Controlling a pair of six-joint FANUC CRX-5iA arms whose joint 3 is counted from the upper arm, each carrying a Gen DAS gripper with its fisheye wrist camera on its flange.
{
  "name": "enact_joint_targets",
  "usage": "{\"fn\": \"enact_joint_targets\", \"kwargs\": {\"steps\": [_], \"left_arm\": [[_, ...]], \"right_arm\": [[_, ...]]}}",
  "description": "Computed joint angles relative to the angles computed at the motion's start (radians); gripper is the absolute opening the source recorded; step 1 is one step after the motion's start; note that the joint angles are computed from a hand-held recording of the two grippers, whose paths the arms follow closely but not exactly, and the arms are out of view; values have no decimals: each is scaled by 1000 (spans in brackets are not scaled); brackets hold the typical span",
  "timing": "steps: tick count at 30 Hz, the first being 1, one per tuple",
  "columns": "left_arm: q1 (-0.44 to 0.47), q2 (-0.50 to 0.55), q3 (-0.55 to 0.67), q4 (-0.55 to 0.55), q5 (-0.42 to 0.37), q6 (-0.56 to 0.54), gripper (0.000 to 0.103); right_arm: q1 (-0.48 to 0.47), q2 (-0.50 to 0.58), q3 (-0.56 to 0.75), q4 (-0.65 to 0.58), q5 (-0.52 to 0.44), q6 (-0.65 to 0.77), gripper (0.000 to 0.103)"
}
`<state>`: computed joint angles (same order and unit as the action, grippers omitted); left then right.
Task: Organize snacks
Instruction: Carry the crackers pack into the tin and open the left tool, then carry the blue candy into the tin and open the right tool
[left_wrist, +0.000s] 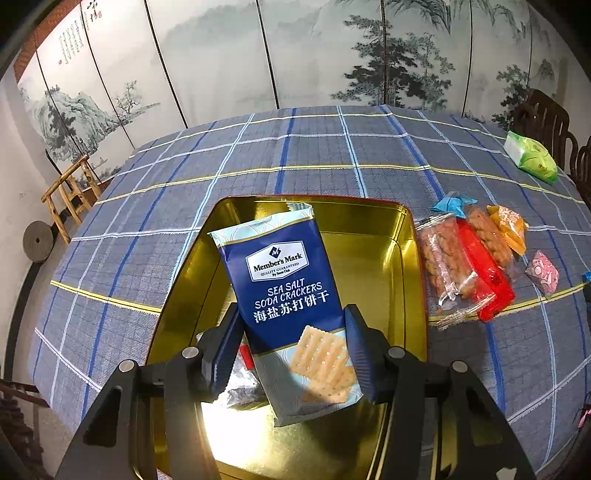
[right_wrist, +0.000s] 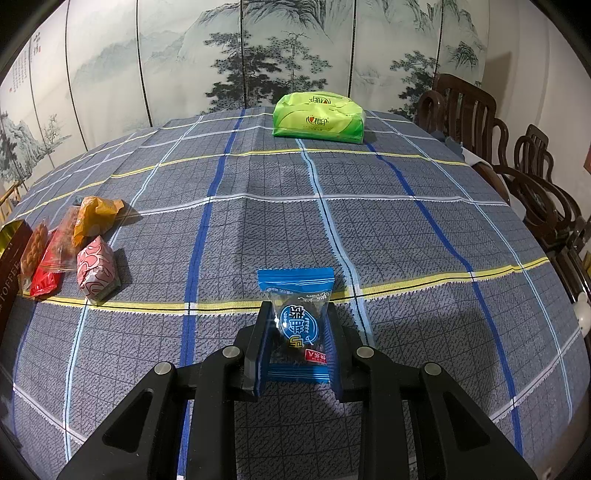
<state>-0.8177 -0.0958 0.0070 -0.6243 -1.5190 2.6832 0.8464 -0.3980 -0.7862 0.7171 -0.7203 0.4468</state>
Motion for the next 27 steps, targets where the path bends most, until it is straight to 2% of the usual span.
{"fn": "enact_joint_targets", "kwargs": {"steps": [18, 27], "left_arm": [[18, 1, -18, 11, 0, -1, 52], [-7, -12, -14, -33, -35, 22, 52]], "right_arm": [[4, 4, 0, 7, -4, -7, 27], [6, 5, 1, 8, -6, -9, 27]]}}
